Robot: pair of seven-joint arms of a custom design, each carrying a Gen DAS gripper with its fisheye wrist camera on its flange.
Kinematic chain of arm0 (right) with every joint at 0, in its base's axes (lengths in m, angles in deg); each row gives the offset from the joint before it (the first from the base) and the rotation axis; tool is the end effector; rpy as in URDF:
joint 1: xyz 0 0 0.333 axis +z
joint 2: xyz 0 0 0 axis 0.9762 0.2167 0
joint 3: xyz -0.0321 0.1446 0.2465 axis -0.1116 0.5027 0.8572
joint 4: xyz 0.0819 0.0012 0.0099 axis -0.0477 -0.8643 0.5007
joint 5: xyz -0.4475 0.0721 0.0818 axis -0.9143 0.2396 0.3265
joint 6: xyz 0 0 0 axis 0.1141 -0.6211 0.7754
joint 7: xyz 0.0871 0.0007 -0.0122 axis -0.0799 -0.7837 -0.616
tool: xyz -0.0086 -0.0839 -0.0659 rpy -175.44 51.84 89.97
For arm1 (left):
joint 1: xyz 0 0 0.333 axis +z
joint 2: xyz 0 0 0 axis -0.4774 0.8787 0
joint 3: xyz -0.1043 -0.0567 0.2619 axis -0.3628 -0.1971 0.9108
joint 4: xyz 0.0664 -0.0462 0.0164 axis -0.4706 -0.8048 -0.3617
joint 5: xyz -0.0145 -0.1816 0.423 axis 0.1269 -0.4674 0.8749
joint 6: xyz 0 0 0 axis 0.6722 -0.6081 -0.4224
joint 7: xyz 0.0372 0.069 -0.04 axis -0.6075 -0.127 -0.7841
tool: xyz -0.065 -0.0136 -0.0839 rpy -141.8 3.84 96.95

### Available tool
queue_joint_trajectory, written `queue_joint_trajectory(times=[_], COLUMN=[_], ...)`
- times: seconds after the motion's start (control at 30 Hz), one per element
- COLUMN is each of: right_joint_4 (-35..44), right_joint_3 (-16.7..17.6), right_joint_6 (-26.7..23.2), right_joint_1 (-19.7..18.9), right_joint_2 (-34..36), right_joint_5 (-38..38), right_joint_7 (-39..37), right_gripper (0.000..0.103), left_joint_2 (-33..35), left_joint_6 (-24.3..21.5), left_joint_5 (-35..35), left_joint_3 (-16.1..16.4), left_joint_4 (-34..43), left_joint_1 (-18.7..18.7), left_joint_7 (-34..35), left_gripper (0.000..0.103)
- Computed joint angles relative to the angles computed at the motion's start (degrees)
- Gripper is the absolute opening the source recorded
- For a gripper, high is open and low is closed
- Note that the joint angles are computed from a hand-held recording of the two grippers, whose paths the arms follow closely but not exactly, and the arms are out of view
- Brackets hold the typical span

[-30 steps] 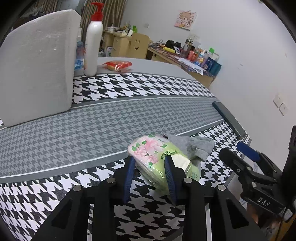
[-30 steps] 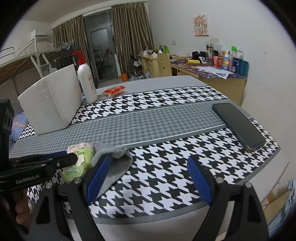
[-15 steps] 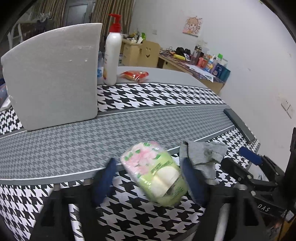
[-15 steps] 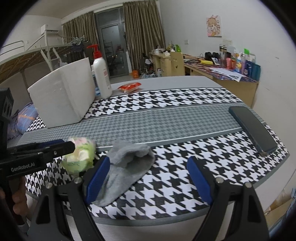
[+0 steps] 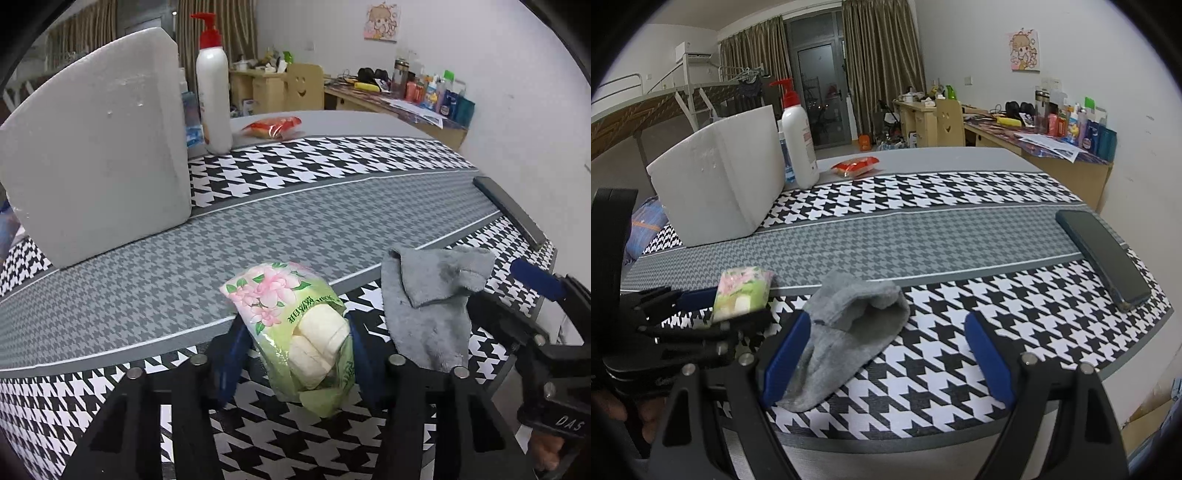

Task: Organize soft objects
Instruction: 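Lift the wipes packet with the left tool while the right tool grasps the grey cloth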

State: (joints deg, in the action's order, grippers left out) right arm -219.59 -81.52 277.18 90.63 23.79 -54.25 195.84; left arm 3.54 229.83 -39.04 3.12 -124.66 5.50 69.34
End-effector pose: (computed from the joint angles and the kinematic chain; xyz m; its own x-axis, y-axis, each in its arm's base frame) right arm 0.4365 0.1288 0.2627 0.3732 -0.9249 -0.0727 -0.6047 -0.1831 -0.7751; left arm 0.4248 -0.2043 0.2539 -0.0108 -0.9983 0.0568 -0.7643 -0.0284 -0.6442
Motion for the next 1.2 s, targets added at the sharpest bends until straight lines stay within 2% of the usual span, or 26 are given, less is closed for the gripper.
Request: queue_joint_trajectory(times=[0.1,0.2,0.43,0.53,0.73,0.8,0.87,0.93,1.0,1.1,1.17,1.2], right_joint_4=[0.41,0.69,2.07,2.34,2.29,2.44,2.28,2.20,1.85,1.39,1.08,0.95], right_joint_3=[0.40,0.73,2.07,3.64,4.69,5.35,6.36,5.14,5.85,4.38,4.86,4.53], right_joint_6=[-0.36,-0.61,-2.97,-4.47,-6.92,-8.40,-9.08,-9.31,-9.28,-9.58,-9.68,-9.77], right_joint_1=[0.20,0.51,1.40,1.70,3.02,3.59,3.90,5.15,5.22,6.74,6.76,7.06], right_joint_2=[0.50,0.79,1.93,2.26,1.92,1.98,1.89,1.75,1.53,0.85,0.55,0.39], right_joint_5=[-0.14,-0.27,1.68,5.44,10.33,13.54,17.80,17.70,20.68,19.98,21.99,22.23], right_joint_7=[-0.07,-0.12,-1.63,-4.76,-8.71,-11.27,-14.73,-14.59,-16.91,-16.78,-18.18,-18.25], right_gripper=[0.088,0.088,0.088,0.088,0.087,0.076,0.072,0.069,0.064,0.047,0.030,0.025], left_joint_2=[0.36,-0.71,-1.94,-2.63,-3.03,-2.81,-2.53,-2.62,-2.73,-3.06,-3.47,-3.73], left_joint_6=[1.01,1.92,3.82,4.40,5.41,5.67,5.76,5.90,6.22,6.58,6.76,6.95], left_joint_5=[-0.24,-1.95,-6.39,-8.45,-12.36,-13.55,-14.72,-15.95,-17.07,-18.64,-19.59,-20.04], left_joint_3=[2.16,3.90,10.46,11.27,13.52,14.47,15.31,15.89,16.77,17.68,18.40,18.39], left_joint_4=[-0.61,-1.82,-4.70,-5.59,-6.93,-7.26,-7.46,-7.78,-8.16,-8.71,-9.19,-9.39], left_joint_1=[-1.47,-3.14,-9.75,-10.81,-13.14,-14.08,-14.96,-15.80,-16.79,-18.04,-19.05,-19.21], left_joint_7=[0.77,1.65,5.78,7.41,10.87,12.09,13.34,14.49,15.54,16.98,17.72,18.06], left_gripper=[0.043,0.043,0.043,0.043,0.043,0.043,0.043,0.043,0.043,0.043,0.043,0.043])
